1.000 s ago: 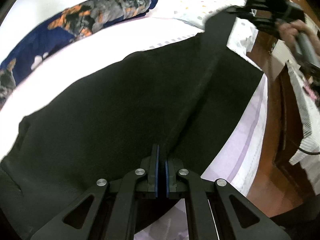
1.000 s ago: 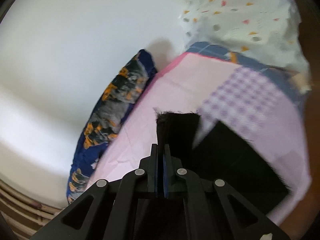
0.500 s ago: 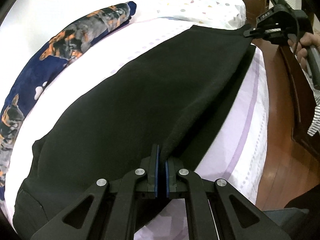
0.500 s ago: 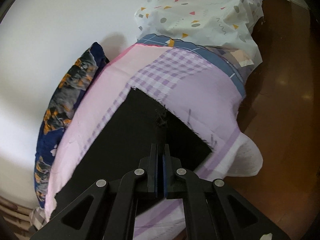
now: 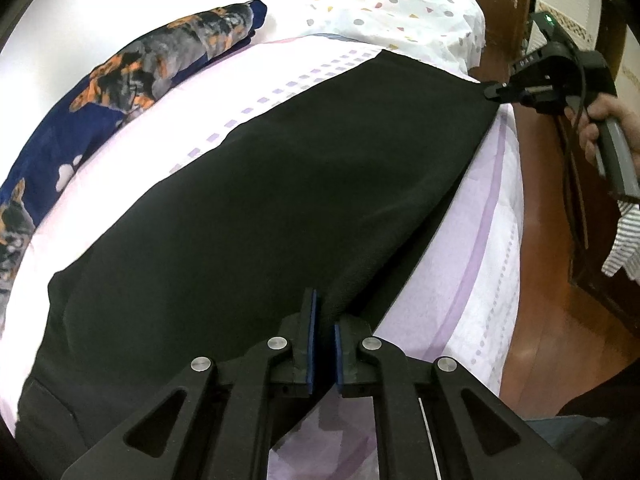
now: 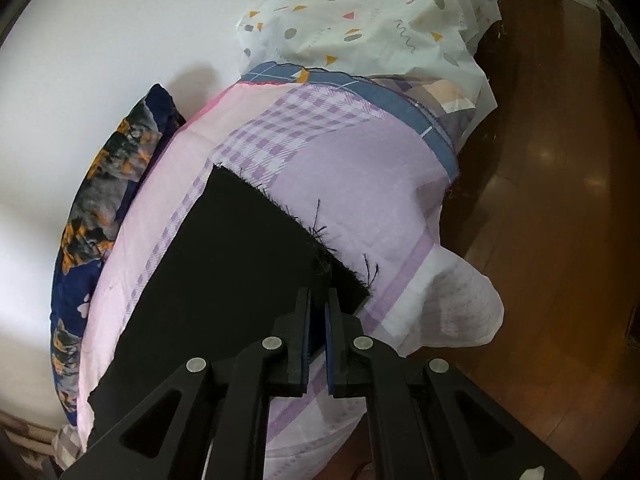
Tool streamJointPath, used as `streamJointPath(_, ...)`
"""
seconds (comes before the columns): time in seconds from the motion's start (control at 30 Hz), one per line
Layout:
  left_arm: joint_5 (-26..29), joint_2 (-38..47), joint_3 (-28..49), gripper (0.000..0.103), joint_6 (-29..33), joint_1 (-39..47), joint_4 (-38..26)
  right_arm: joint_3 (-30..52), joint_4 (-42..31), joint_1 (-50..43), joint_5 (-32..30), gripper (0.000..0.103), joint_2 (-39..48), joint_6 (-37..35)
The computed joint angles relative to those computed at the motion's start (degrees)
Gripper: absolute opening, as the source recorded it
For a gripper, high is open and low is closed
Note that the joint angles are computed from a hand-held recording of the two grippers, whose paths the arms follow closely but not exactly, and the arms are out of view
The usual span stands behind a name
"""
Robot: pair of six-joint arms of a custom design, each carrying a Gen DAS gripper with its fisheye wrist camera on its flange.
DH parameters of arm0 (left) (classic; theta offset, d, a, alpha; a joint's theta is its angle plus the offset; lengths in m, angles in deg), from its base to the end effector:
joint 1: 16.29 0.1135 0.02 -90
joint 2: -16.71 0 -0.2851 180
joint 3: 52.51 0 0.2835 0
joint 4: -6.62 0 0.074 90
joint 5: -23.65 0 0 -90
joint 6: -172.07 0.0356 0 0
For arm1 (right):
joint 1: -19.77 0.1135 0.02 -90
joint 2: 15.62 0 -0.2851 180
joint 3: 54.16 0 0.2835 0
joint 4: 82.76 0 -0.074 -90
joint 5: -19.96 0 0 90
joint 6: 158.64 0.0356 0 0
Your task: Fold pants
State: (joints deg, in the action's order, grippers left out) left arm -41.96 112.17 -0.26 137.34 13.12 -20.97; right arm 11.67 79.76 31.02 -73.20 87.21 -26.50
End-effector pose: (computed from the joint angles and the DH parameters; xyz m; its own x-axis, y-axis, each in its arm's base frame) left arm 0.2588 0.1290 0.1027 -0.7390 0.4426 -0.5079 0.4887 0.8711 0.0481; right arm 0.3658 0.0748 0.1317 -0.7437 0.5351 -0.4007 0.3679 0.8281 0.4231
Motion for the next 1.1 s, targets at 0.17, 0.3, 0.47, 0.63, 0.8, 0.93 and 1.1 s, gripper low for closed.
streamJointPath(0.17,2.6,1.6,3.6,0.018,-1.7,2.1,-6.0,-0.2,-1.0,1.2,2.3,0.002,-1.4,-0.9)
streamJointPath(0.3,6.6,3.2,6.9,0.023,-0.7,6.1,-11.7,0.4,-2.7,2.2,4.6,0.002,-0.8,-1.3)
streamJointPath(0.47,9.8,4.1,10.3,0.032,-0.3,11.3,-15.0,1.5,-4.5,1.9,3.7,0.02,-0.3,-0.9)
streamJointPath(0.63,12.5,6.6,15.7,0.036,-0.7,17.5,-18.1,1.5,-7.8,2.3,7.7,0.035,-3.6,-0.1)
streamJointPath(0.8,12.2,12.3,23.3,0.037,-3.8,23.3,-18.9,5.0,-10.0,4.7,9.3,0.035,-4.4,-1.8)
streamJointPath(0.93,10.0,16.1,27.6,0.037,-8.1,27.4,-15.4,13.8,-11.5,9.7,4.5,0.035,0.4,-6.8)
streamJointPath(1.1,5.4,20.9,31.7,0.037,-11.9,31.1,-9.8,35.3,-17.9,18.6,-3.7,0.035,14.7,-16.0)
